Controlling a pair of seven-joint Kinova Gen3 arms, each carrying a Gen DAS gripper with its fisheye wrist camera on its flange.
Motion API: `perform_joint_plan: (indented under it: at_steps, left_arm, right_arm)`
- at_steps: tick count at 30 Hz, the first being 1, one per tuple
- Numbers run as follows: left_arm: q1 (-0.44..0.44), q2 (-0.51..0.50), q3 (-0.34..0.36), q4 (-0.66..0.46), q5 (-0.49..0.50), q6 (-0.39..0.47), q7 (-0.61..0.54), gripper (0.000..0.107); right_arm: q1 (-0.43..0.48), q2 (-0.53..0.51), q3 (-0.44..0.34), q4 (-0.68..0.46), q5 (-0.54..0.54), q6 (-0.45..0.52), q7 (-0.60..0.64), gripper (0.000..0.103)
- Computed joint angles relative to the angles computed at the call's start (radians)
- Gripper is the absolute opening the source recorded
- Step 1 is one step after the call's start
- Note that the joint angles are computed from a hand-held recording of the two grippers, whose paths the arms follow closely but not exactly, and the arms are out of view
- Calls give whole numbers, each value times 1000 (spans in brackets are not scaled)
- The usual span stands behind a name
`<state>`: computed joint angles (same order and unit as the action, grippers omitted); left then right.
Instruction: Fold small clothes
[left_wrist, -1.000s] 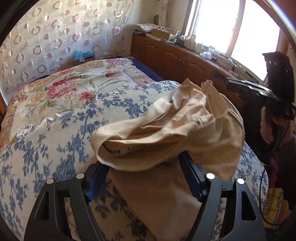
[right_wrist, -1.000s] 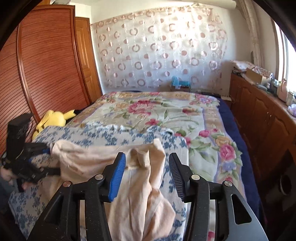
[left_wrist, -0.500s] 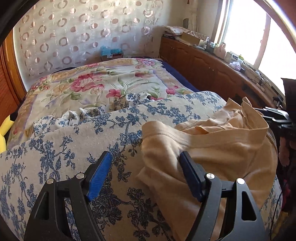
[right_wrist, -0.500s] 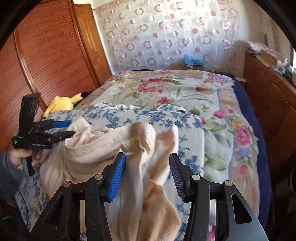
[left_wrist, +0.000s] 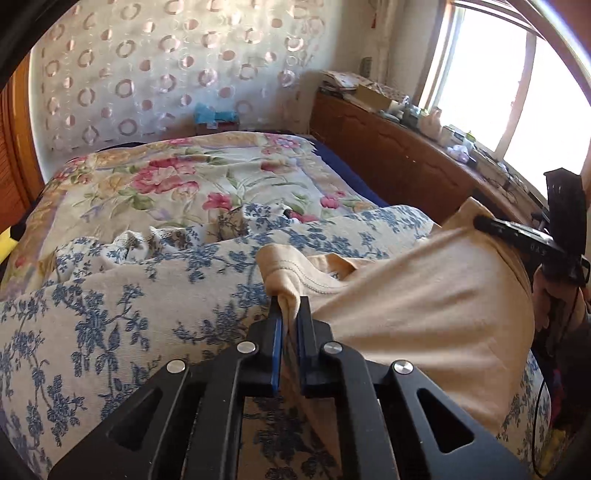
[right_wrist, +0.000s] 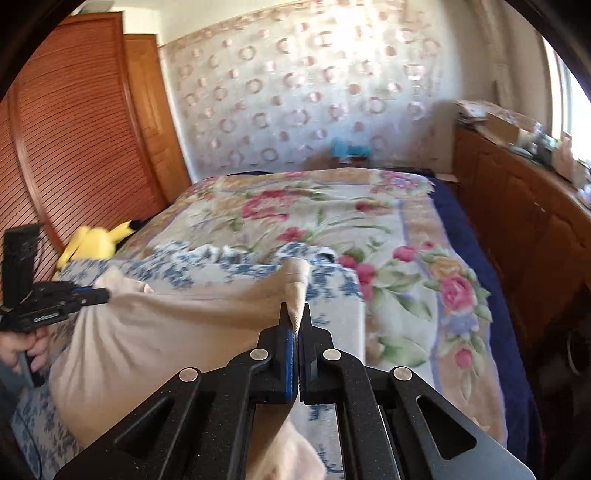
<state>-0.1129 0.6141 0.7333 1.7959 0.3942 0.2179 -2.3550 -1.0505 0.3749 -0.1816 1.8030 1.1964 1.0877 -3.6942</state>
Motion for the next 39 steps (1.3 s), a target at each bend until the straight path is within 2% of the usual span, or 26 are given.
perform_joint_plan:
  at_steps: [2,6,8,9,10,11,13,15,17,19,23,25,29,31,32,34,36,37,39]
  left_arm:
    - [16,-7,-19,5,-5,-5,8,8]
    - [43,-38,-43,22,-22,-15,30,8]
    - [24,-51,-25,33,-26,-7,22,12]
    - [19,-63,-23,41,-28,-8,19,19]
    - [-3,-75,-2,56,-25,-11,6,30]
    - [-35,-77,31,67,-20,-9,-11,39]
    - [-117,-74,112,90,-1,15,-57,65]
    - [-166,-78,157,117,26,22,-99,77]
    - [-216,-83,202,154,59,22,-140,77]
    - [-230,-90,208,182,82,25,-161,77]
    - [-208,-96,168,204,107,64,-205,77]
    - [-189,-102,141,214,121,79,-224,77]
    - [-191,-98,123,222,170,130,-273,74]
    - [-174,-98,99,216,185,168,-289,53]
    - [-165,-93,88,212,194,181,-299,47]
    - [-147,-91,67,208,212,198,-319,18]
    - [-149,-99,68,217,247,190,-356,9]
    - [-157,-104,72,220,270,188,-375,8]
    - [-195,-118,103,239,334,161,-434,7]
  right_arm:
    - [38,0,-25,-3,-25,-25,14,1]
    - [23,11,1,-58,-103,-19,123,1]
    - [11,-4,6,-80,-114,-4,155,2]
    - [26,-17,-12,-73,-113,-6,157,5]
    - [22,-24,-15,-81,-127,9,168,14]
    - [0,-25,-2,-97,-144,40,180,21]
    - [-34,-37,-2,-96,-138,81,163,28]
    - [-71,-43,-22,-86,-134,115,125,36]
    - [-110,-39,-43,-86,-148,161,92,40]
    - [-138,-41,-64,-78,-168,169,54,40]
    - [-177,-44,-94,-67,-202,154,17,40]
    - [-183,-34,-98,-75,-217,140,40,40]
    - [-163,-13,-93,-93,-273,81,140,40]
    - [-162,8,-77,-110,-292,81,189,40]
    - [-159,15,-66,-115,-299,77,203,38]
    - [-149,21,-48,-121,-305,64,236,29]
    - [-153,35,-33,-145,-296,76,272,19]
    - [-158,36,-26,-148,-289,83,281,10]
    - [-178,53,-18,-172,-282,119,301,6]
